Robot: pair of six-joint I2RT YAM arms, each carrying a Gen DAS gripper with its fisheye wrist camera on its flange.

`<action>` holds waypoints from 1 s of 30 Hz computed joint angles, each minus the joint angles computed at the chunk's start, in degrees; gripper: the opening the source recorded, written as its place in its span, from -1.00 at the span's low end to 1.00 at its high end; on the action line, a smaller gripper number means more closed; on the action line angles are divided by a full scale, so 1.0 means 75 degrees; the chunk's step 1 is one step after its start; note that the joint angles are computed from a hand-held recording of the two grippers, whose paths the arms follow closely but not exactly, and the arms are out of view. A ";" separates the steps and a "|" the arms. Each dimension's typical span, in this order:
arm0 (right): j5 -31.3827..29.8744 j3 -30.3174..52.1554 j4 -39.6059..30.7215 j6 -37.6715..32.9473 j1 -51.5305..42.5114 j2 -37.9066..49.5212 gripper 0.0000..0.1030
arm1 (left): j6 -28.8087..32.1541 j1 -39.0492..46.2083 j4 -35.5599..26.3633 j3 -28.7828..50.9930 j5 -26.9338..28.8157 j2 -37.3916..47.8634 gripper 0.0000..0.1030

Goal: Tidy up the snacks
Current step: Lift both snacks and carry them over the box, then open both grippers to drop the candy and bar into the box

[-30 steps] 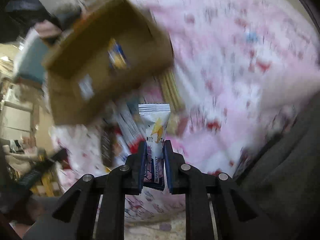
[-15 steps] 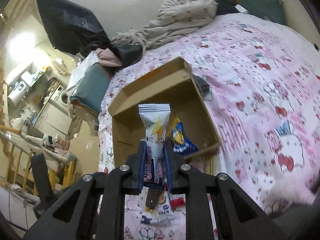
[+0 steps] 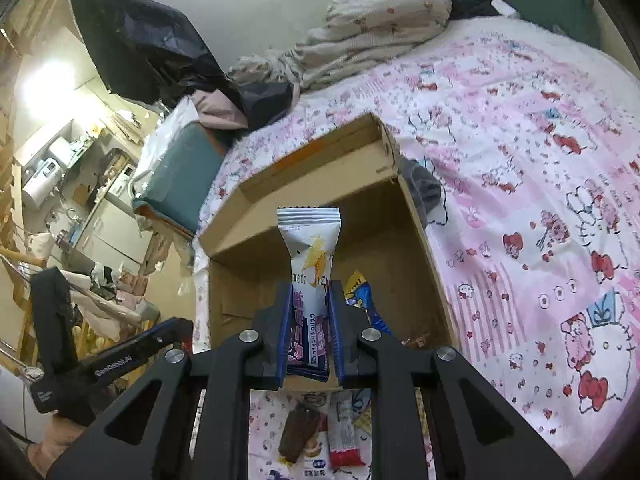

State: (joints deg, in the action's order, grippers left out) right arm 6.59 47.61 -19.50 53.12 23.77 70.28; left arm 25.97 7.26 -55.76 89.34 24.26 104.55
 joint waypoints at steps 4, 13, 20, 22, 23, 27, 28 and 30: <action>-0.0476 -0.0186 0.0489 -0.0065 -0.0329 0.0452 -0.65 | -0.0173 -0.0253 0.0355 -0.0080 -0.0169 0.0266 -0.70; -0.0777 -0.0227 0.0840 -0.0516 -0.0371 0.1438 -0.64 | -0.0144 -0.0474 0.1671 -0.1024 -0.0525 0.0380 -0.70; -0.0869 0.0036 0.0497 -0.0595 -0.0455 0.1965 -0.64 | 0.0152 -0.0671 0.2251 -0.1575 -0.0461 0.0257 -0.70; -0.0899 0.0054 0.0411 -0.0604 -0.0497 0.2116 -0.64 | 0.0256 -0.0719 0.2393 -0.1735 -0.0439 0.0191 -0.70; -0.0909 0.0073 0.0371 -0.0618 -0.0510 0.2185 -0.64 | 0.0305 -0.0741 0.2423 -0.1772 -0.0434 0.0196 -0.70; -0.0906 0.0137 0.0340 -0.0658 -0.0502 0.2370 -0.64 | 0.0259 -0.0792 0.2440 -0.1709 -0.0542 0.0323 -0.69; -0.0913 0.0089 0.0426 -0.0660 -0.0490 0.2354 -0.64 | 0.0210 -0.0783 0.2425 -0.1660 -0.0547 0.0372 -0.69; -0.1033 0.0041 0.0546 -0.0648 -0.0502 0.2399 -0.64 | 0.0133 -0.0760 0.2401 -0.1589 -0.0542 0.0448 -0.68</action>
